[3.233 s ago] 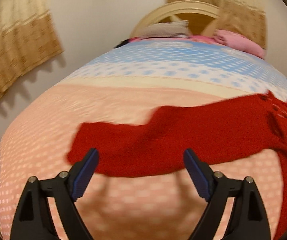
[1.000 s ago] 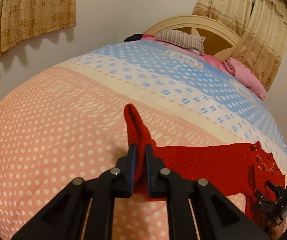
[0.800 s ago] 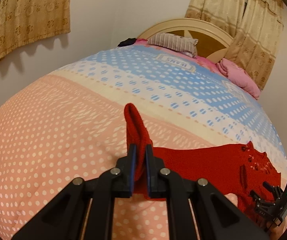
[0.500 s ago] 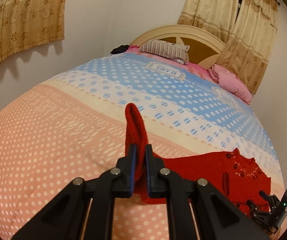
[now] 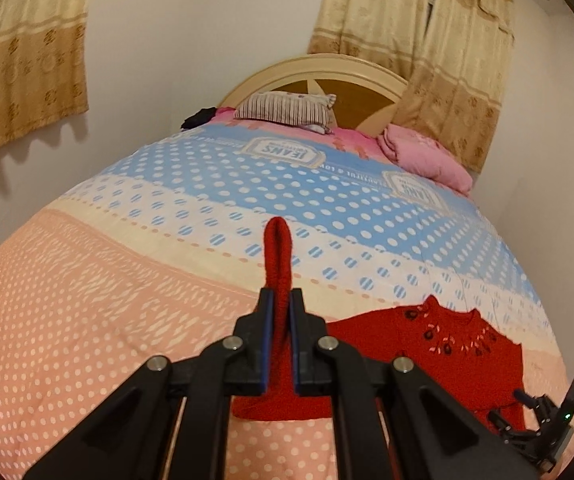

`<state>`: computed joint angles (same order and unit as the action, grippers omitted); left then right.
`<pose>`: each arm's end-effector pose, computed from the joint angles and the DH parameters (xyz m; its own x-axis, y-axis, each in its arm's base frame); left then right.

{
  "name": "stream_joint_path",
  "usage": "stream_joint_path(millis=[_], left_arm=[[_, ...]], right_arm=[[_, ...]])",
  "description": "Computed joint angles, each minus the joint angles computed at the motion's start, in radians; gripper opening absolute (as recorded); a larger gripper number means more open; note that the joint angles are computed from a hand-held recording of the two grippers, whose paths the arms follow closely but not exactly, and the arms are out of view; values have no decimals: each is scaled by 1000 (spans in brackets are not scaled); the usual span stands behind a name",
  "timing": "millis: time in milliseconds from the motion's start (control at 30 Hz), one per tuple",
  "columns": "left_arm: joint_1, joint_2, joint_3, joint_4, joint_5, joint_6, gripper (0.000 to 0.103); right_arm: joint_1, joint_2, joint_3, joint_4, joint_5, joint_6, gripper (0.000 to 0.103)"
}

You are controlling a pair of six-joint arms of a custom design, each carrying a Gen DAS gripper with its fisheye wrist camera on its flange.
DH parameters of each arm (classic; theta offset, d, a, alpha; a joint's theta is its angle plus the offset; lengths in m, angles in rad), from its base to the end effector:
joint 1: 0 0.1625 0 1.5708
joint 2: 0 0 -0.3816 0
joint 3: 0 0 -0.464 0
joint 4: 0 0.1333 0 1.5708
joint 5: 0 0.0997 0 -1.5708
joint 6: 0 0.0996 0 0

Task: Fold small clothes
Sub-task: 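Lift the sleeve with the left tool and carry it across the cardigan body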

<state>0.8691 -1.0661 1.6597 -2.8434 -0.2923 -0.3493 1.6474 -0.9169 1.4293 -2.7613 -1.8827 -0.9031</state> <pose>-0.2545 -0.6553 0.2773 -0.7435 -0.4602 -0.4853 0.2638 0.4649 -0.8451 0.1616 -0.7635 0.2266 -0.5499 -0.5360 0.6406 -0.7936 0.5743 -0.2008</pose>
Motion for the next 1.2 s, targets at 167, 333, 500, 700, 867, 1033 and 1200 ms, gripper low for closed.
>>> stream_joint_path(millis=[167,333,500,700,867,1033,1200], left_arm=[[-7,37,-50,-49,-26,20,8],[-21,106,-137,-123,-80,90,8],[-32,212,-269,-148,-133,154,8],[-42,327,-418,-145,-186,216,8],[-47,422,-532,-107,-236,238,8],[-43,515,-640,-45,-286,229,8],[-38,615,-748,38,-343,211,8]], right_arm=[[-8,-14,11,7,3,-7,79],[-21,-42,31,13,2,-9,79],[-36,-81,52,22,1,-9,79],[-63,-141,96,17,22,-19,79],[-92,-170,111,13,32,-18,79],[-115,-190,122,18,43,-11,79],[-136,-207,140,16,48,-10,79]])
